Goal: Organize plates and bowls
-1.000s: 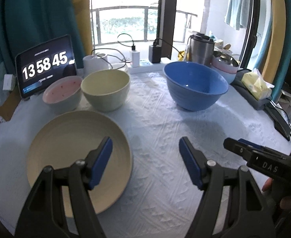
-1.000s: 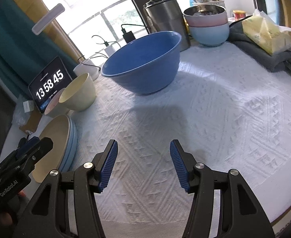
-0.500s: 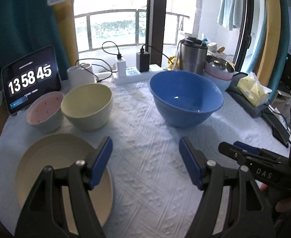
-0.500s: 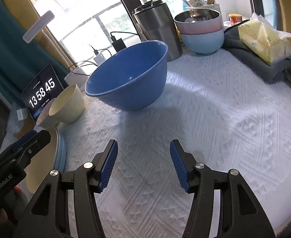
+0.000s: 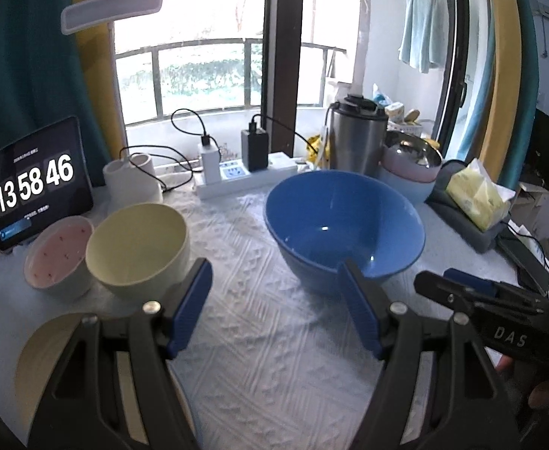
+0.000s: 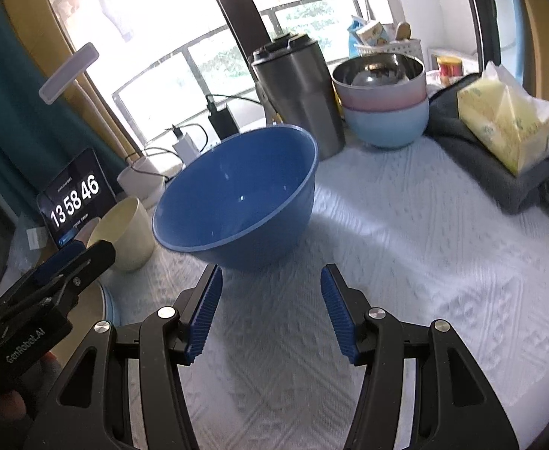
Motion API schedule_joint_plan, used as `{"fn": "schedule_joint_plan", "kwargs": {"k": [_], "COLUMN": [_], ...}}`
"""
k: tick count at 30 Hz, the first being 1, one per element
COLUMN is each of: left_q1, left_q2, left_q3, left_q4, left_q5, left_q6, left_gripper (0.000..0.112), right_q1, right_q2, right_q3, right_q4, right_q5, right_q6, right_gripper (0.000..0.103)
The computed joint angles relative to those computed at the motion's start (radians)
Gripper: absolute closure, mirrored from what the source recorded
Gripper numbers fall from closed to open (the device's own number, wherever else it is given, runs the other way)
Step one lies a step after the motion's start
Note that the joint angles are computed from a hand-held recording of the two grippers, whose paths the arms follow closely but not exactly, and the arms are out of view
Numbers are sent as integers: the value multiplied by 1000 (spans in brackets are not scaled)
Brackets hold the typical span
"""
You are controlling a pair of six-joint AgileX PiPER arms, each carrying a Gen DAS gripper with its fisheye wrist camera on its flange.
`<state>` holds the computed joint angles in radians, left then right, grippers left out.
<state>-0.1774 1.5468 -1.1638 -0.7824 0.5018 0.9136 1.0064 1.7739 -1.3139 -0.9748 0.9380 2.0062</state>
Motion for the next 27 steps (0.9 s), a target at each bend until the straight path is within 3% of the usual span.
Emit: {"fn": "schedule_joint_plan", "kwargs": {"k": [13, 27], "left_q1": [-51, -78], "left_q2": [113, 176], "left_q3": [-100, -126], "left_q4": [53, 118], "left_q5": [-22, -28], "left_q6": [-62, -110], "left_gripper": [41, 41], "right_q1": [-80, -123], "right_q2": [7, 74], "right_q3": [-18, -41], "right_q4": [-10, 81], "right_q5": [-35, -77], "right_q6": [-53, -122], "right_gripper": [45, 45]}}
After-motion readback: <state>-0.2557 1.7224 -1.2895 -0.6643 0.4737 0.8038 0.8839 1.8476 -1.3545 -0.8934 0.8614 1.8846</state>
